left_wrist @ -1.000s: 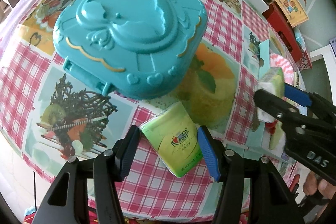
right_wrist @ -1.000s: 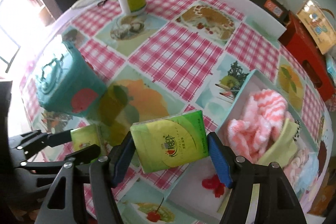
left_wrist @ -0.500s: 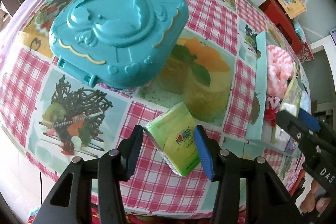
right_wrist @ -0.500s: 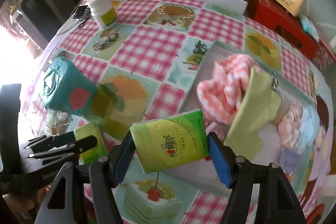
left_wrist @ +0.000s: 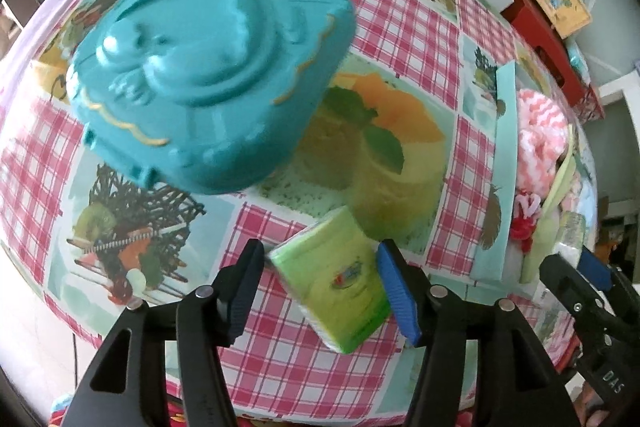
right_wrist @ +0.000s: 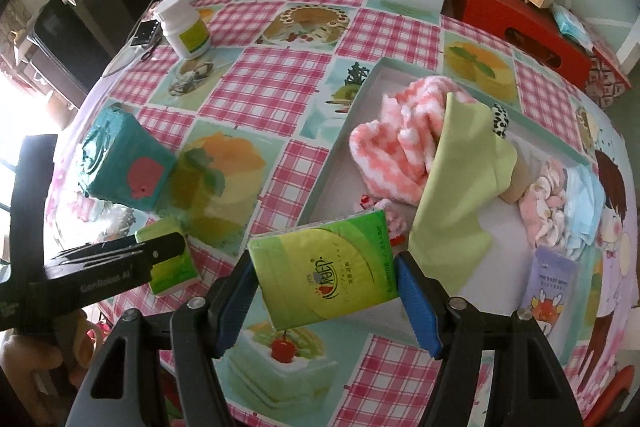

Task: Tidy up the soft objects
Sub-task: 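Carry both green packs over the tray with both tools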

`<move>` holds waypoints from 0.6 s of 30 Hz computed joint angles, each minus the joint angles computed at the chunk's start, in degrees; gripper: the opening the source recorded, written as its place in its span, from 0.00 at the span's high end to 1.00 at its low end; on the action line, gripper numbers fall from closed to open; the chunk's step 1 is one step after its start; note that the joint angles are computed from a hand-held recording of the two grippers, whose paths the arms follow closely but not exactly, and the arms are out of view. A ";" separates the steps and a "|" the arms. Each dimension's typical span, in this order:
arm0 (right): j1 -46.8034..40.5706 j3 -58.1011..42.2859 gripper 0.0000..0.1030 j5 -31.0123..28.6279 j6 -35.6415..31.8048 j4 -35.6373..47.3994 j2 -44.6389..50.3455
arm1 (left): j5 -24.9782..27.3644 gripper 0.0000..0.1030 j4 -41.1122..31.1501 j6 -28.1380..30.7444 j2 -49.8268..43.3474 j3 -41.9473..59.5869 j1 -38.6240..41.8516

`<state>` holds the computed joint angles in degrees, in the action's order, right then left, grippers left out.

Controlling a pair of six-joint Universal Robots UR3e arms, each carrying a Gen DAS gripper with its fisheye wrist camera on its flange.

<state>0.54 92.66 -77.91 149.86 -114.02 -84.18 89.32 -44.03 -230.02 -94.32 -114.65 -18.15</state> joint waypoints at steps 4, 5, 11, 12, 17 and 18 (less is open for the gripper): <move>-1.27 0.73 0.31 0.94 -0.45 0.02 -0.37 | 3.63 0.42 -2.24 -0.67 -3.36 4.48 -2.94; -1.53 0.89 0.31 1.08 -0.54 -0.07 -0.42 | 4.17 0.42 -2.70 -0.77 -3.86 5.26 -3.38; -3.75 2.37 0.31 2.48 -1.11 -0.33 -1.49 | 5.18 0.45 -4.28 -0.91 -6.06 8.86 -4.83; -4.20 2.64 0.31 2.75 -1.23 -0.33 -1.77 | 5.06 0.47 -4.52 -0.67 -6.42 9.50 -4.88; -6.16 3.44 0.31 3.79 -1.16 -0.40 -2.71 | 5.90 0.50 -6.09 -1.30 -7.47 12.65 -6.90; -6.46 3.56 0.31 3.91 -1.12 -0.44 -2.85 | 5.95 0.51 -6.37 -1.30 -7.71 13.48 -7.18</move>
<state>-5.92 96.21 -74.01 148.73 -114.46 -87.03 95.27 -50.40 -231.32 -102.03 -101.17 -25.33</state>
